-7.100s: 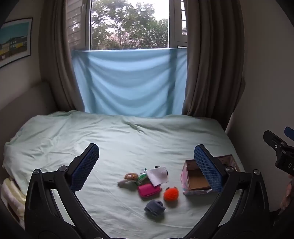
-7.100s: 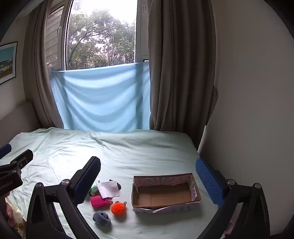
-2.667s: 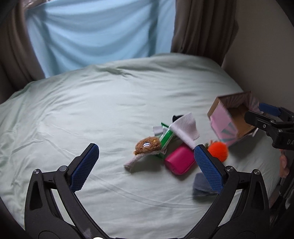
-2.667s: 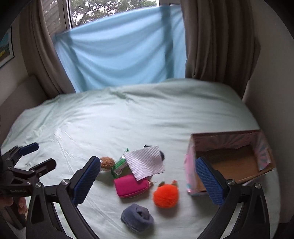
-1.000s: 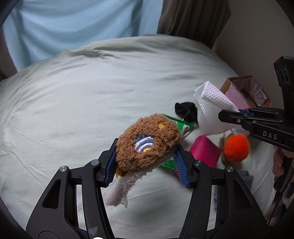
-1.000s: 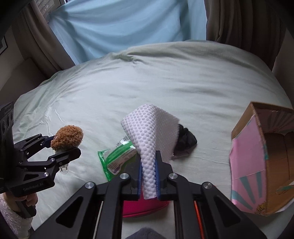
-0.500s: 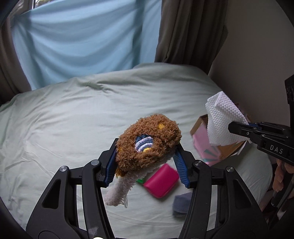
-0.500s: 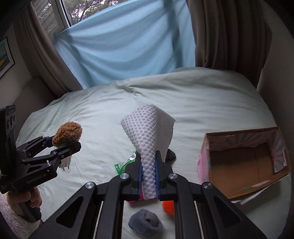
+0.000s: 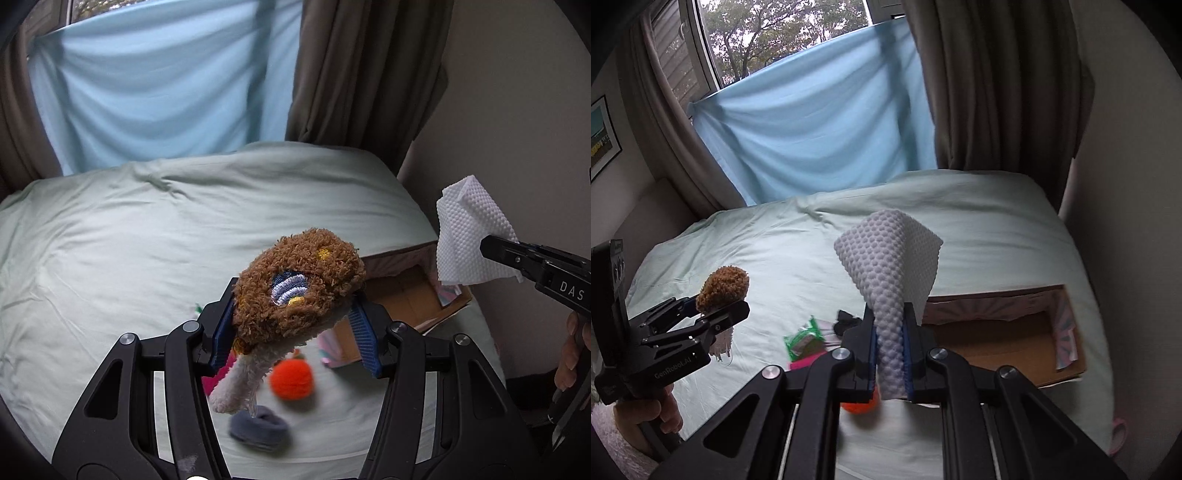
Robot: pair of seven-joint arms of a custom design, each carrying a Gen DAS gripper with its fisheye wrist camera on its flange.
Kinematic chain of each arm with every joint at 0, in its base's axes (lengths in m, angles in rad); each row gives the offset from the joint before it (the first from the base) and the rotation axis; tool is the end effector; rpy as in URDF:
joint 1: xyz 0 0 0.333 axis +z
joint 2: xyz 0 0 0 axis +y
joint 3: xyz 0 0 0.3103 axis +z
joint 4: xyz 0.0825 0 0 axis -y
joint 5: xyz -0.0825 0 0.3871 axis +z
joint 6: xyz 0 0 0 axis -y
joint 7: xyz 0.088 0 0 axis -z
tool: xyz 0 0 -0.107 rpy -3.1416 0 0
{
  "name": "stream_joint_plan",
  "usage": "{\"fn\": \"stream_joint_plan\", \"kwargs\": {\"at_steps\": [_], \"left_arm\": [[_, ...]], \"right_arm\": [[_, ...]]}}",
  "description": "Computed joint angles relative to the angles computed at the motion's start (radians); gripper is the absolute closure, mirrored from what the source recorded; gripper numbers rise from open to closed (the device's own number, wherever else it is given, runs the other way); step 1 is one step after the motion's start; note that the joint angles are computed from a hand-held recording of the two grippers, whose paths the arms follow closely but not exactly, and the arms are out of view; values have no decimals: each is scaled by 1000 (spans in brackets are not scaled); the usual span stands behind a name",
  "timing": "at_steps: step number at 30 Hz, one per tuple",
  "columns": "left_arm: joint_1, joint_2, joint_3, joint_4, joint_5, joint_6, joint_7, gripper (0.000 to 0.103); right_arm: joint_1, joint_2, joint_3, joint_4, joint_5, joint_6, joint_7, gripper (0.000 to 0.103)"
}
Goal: Organize soft objects
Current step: 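Carry both held items over the cardboard box and open both tools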
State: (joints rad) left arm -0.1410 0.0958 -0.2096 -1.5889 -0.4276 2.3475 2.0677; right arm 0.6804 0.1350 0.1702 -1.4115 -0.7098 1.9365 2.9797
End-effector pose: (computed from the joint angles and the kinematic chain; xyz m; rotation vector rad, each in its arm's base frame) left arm 0.6018 -0.2193 0.6445 -1.2193 2.4356 -1.0574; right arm 0.4552 0.4380 0.6724 -1.3290 2.0885 -0.6711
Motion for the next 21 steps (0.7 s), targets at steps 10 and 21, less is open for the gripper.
{"fn": "stream_joint_plan", "kwargs": {"at_steps": [10, 21], "left_arm": [[-130, 110, -60, 52, 171, 24, -224, 51], [-297, 451, -44, 394, 433, -86, -368, 51]], "right_arm": [[-167, -283, 11, -395, 180, 91, -93, 92], [-317, -355, -25, -656, 401, 267, -234, 92]]}}
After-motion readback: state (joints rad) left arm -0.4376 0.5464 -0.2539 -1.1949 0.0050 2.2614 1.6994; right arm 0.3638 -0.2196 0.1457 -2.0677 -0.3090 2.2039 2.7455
